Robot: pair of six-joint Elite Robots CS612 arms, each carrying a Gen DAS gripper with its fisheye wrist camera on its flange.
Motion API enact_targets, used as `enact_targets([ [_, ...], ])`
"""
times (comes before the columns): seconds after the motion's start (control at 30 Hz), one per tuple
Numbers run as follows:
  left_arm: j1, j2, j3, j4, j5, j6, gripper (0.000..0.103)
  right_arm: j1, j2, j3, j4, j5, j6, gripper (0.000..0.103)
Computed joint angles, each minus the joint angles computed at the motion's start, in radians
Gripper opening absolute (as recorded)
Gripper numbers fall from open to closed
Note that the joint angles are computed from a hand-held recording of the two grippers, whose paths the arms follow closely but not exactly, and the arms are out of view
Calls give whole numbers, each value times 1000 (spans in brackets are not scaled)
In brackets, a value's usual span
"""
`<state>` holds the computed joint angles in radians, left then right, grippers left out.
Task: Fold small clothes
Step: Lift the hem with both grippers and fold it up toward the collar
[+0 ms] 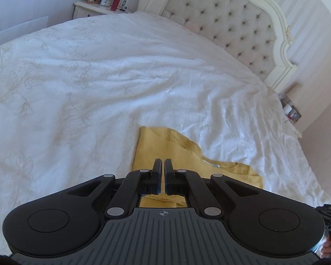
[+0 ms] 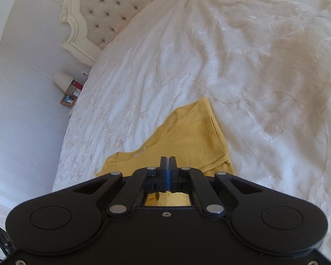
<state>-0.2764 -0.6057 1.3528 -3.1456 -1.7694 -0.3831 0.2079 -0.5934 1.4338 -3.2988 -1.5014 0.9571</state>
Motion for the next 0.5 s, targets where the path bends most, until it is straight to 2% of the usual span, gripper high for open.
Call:
enact_targets([
  [0.07, 1, 17, -40, 53, -2, 57, 4, -3, 20, -45, 61, -25, 13, 6],
  [0.17, 6, 35, -72, 143, -46, 196, 12, -3, 37, -92, 153, -35, -22, 14],
  [0.23, 6, 38, -71, 206, -53, 292, 34, 2, 36, -107, 224, -35, -71, 16],
  [0.33, 8, 34, -52, 288, -71, 420, 35, 10, 32, -111, 312, -11, -128, 16],
  [0.4, 10, 24, -27, 312, -78, 470, 35, 18, 28, -111, 368, -12, -163, 16],
  [0.47, 10, 12, 1, 314, -52, 472, 35, 22, 27, -107, 396, -6, -182, 20],
  [0.5, 10, 4, 16, 313, -35, 453, 35, 23, 27, -106, 408, -2, -189, 26],
])
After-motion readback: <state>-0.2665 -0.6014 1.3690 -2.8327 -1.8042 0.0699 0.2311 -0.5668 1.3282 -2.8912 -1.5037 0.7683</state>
